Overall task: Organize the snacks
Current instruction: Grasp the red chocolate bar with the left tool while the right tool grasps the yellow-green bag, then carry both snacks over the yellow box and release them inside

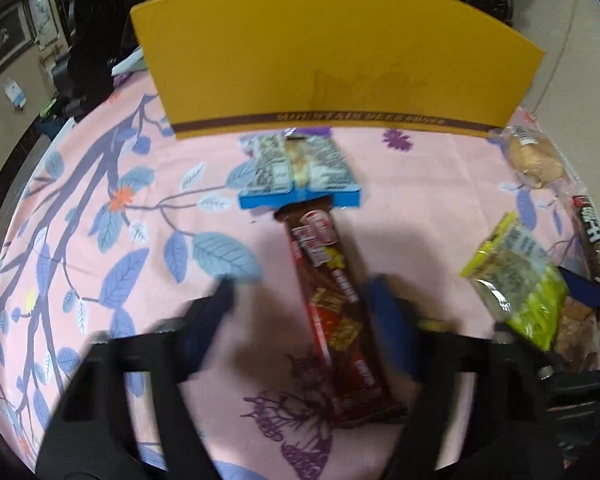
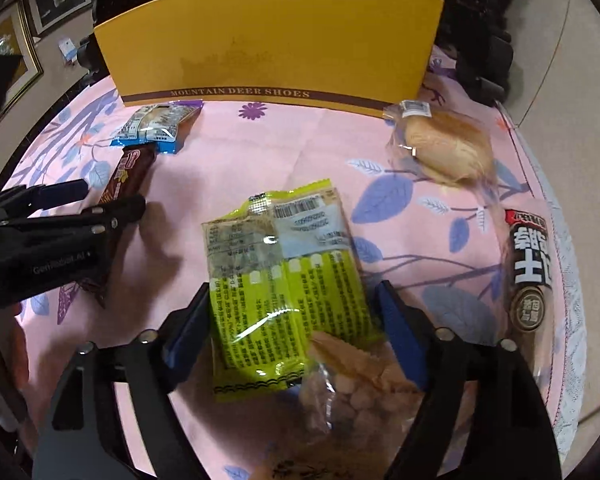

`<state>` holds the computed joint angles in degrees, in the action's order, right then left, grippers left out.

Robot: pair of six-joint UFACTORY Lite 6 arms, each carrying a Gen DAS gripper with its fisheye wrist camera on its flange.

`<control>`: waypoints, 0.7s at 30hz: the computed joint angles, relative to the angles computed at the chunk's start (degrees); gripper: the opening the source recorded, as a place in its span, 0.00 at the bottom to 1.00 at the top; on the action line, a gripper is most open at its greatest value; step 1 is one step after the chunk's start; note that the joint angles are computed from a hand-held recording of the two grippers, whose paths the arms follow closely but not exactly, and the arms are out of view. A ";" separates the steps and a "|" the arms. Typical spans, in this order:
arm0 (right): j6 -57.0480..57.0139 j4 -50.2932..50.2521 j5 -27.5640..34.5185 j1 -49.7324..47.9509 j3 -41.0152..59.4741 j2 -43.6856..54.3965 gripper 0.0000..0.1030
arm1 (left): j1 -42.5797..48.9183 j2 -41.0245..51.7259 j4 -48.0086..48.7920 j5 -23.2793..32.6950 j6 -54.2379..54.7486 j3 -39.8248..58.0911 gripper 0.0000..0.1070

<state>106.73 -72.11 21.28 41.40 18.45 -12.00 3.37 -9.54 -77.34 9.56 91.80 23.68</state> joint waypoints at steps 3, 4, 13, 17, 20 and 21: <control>4.46 -3.94 -0.53 -1.73 0.59 2.49 0.99 | 1.83 -1.00 3.28 1.88 -2.34 -0.26 0.23; 8.75 -8.61 -0.23 -1.40 -0.12 2.53 0.99 | 2.80 -1.24 2.64 2.75 -1.23 -0.51 0.23; 3.33 -2.67 -2.18 -0.76 0.50 -3.00 0.65 | 17.64 -6.45 14.85 15.90 -3.90 -1.59 0.22; 0.67 4.84 8.43 8.70 1.94 -10.05 0.65 | 30.31 -9.65 20.85 26.19 -1.71 -0.18 0.22; -0.62 8.22 13.36 12.93 3.41 -12.50 0.65 | 36.20 -11.63 23.52 32.36 -0.74 1.18 0.22; -0.35 8.51 14.34 13.74 3.67 -12.74 0.65 | 38.10 -12.82 24.24 34.62 -0.22 1.45 0.22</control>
<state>106.39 -63.60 35.62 55.13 22.12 -24.74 41.47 -22.36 -53.10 44.18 91.58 25.13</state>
